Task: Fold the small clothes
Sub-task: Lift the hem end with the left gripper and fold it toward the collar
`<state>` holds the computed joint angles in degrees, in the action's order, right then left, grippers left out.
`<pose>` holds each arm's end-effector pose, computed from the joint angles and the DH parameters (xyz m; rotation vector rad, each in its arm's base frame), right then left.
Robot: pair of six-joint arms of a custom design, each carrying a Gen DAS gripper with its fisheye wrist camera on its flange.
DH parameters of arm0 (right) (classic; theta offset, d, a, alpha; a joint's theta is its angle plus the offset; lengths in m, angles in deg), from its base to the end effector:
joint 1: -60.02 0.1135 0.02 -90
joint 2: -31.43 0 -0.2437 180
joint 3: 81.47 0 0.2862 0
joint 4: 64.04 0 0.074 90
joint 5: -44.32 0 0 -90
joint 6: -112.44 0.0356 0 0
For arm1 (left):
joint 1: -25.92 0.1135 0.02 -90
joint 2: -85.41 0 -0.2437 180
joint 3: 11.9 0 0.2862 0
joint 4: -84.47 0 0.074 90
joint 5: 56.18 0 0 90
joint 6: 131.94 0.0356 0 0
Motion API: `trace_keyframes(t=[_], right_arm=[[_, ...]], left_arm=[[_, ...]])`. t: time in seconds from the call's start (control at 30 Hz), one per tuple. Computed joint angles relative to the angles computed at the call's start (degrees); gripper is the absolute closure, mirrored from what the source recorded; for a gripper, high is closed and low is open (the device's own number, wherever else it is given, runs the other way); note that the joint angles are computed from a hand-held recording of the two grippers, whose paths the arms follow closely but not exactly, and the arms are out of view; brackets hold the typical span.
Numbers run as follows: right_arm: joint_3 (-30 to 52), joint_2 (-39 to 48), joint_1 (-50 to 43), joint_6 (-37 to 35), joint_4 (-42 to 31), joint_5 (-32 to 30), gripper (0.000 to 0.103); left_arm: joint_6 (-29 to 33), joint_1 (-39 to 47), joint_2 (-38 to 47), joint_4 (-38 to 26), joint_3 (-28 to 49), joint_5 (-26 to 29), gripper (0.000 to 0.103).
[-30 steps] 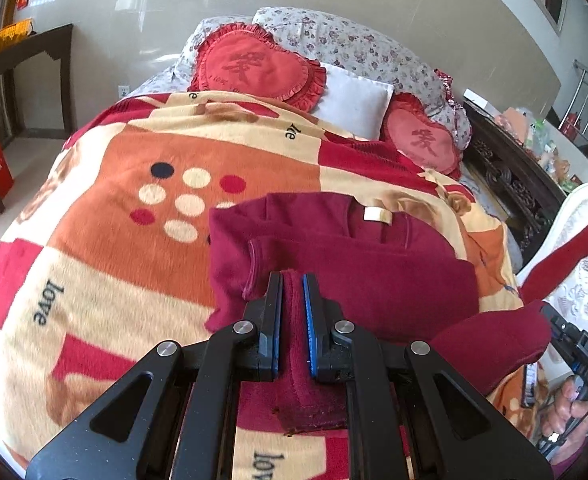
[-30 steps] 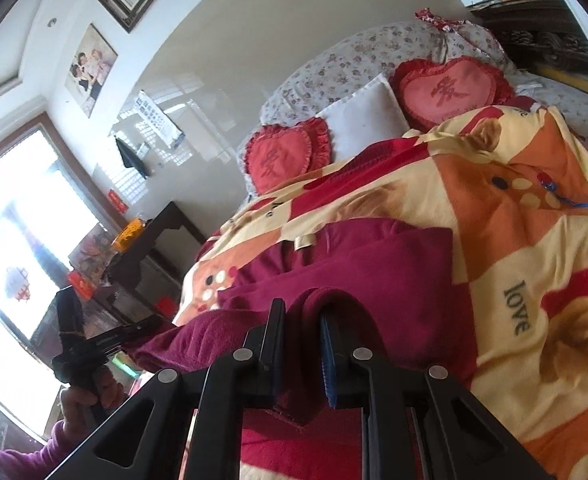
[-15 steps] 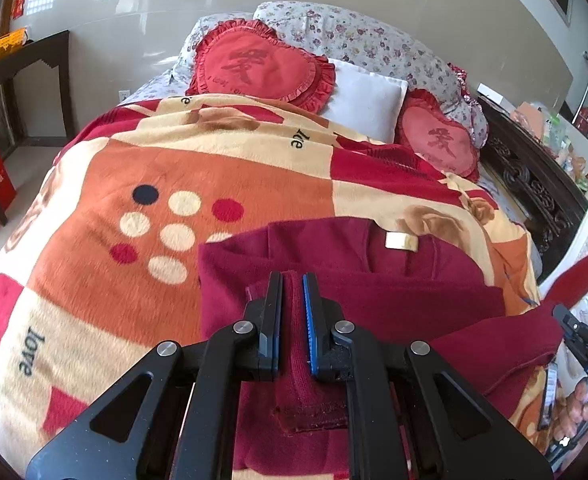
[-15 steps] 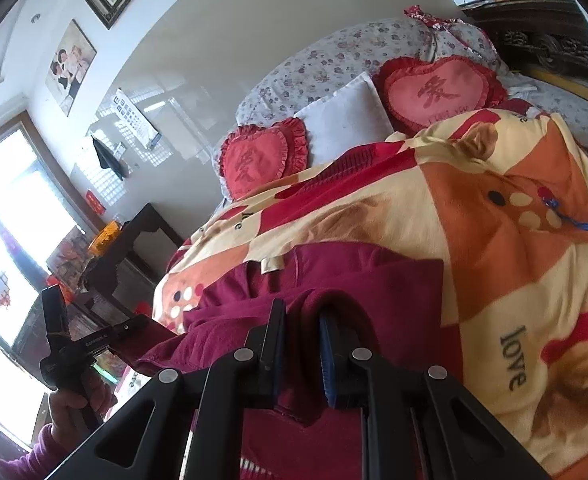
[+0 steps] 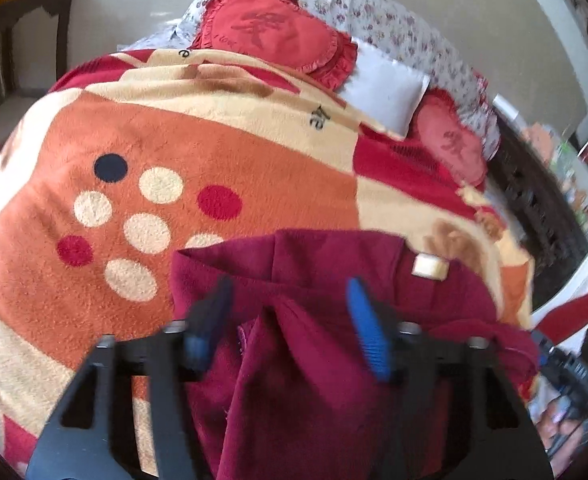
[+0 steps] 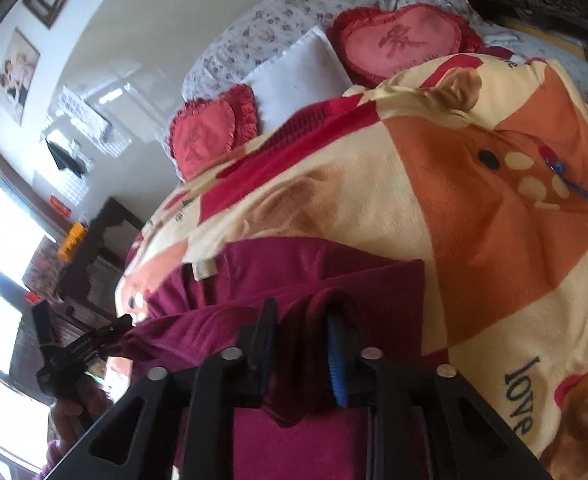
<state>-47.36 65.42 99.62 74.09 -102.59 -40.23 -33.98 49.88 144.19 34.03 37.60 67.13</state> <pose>0.1485 0.1184 0.1823 0.3001 2.3287 0.7324 0.2167 0.0749 0.1862 -0.1437 2.4384 -0.5191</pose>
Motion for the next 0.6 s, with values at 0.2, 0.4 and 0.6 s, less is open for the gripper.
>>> trace_keyframes(t=[0.2, 0.4, 0.6], right_arm=[[-1.55, -13.93, 9.71, 2.90, -10.03, 13.90, 0.061], [1.89, -1.81, 13.87, -1.02, -6.61, 15.46, 0.063], [7.70, 16.48, 5.99, -8.66, 4.81, 12.04, 0.063]], left_arm=[[2.58, 3.33, -2.94, -3.27, 0.70, 2.15, 0.038], [0.72, 1.36, -6.23, -0.56, -3.44, -1.35, 0.038], [-1.16, 5.72, -3.99, -0.63, -1.48, 1.60, 0.038]])
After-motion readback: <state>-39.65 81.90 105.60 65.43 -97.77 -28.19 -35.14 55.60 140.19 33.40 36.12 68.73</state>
